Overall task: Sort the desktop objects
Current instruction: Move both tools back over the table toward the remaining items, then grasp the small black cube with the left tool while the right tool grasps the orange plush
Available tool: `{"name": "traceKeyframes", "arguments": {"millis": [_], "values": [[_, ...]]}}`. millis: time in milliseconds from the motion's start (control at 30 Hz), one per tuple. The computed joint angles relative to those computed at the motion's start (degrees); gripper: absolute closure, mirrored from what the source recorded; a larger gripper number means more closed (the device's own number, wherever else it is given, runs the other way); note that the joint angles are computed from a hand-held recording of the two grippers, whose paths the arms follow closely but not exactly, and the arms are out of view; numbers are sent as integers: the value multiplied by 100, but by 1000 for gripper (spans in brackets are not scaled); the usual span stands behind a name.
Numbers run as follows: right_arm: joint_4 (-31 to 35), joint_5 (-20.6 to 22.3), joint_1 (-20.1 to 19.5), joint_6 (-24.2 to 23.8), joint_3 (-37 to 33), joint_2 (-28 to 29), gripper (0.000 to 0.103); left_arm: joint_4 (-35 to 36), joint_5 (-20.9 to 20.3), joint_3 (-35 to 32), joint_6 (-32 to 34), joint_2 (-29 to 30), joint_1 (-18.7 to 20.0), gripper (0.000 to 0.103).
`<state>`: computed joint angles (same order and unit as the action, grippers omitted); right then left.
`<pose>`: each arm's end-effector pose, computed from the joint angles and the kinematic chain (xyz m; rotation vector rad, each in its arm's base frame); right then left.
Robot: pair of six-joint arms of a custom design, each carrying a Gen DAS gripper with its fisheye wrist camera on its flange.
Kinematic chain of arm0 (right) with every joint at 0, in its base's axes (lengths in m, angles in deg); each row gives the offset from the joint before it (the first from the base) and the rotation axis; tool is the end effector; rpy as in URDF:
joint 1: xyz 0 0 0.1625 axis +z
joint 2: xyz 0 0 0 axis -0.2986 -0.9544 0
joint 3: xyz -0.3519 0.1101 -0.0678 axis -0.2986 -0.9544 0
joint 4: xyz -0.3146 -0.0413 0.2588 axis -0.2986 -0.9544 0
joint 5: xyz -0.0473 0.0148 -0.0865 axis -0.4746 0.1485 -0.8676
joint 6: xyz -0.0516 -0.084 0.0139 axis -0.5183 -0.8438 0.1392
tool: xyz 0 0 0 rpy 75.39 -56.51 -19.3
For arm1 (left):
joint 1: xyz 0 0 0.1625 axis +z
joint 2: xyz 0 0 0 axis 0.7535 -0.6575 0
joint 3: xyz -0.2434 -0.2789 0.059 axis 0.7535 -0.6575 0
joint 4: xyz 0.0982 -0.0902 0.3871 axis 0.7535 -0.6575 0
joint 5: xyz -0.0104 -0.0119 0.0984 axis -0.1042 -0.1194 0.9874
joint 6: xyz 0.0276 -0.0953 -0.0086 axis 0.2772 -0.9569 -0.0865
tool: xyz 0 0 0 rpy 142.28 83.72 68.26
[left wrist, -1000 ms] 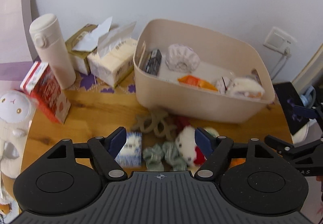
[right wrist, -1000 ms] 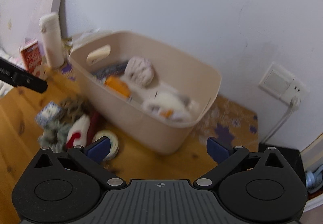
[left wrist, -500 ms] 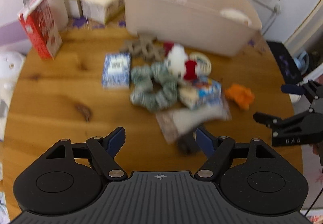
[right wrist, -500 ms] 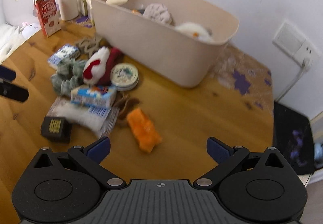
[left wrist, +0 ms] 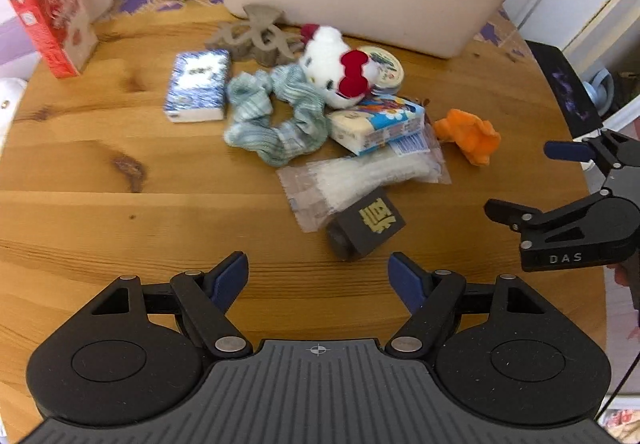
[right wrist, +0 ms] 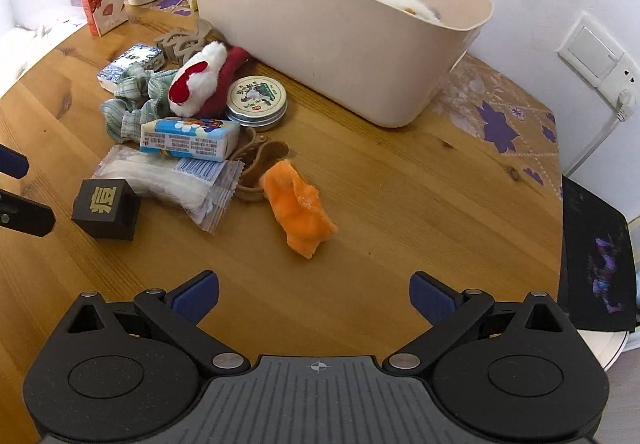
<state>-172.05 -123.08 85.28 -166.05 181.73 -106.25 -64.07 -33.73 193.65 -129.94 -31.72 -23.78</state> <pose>-0.0616 -0.4298 0.3040 1.0838 -2.2128 0.2263 -0.3517 -0.3553 -0.0784 0.5682 2.6005 -0.2122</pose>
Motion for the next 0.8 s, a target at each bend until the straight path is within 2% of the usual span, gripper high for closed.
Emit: {"name": "traceKeyframes", "arguments": {"millis": [200,367,533,700,800], "values": [[3,88,-34,-244,-80,148,0,-166,-101,-221,204,265,121,25],[101,79,-42,-236,-224,327,0,-375,-367,-460,471,499,311,25],[178,338,-137,-352,-318,420,0,-246,-183,-751,780,767,288,25],[228,426,-128,-353,-464,576,0,-155,-167,-896,964,938,287,32],[343,460,-123,-420,-526,636,8,-148,-112,-910,1038,989,278,38]]}}
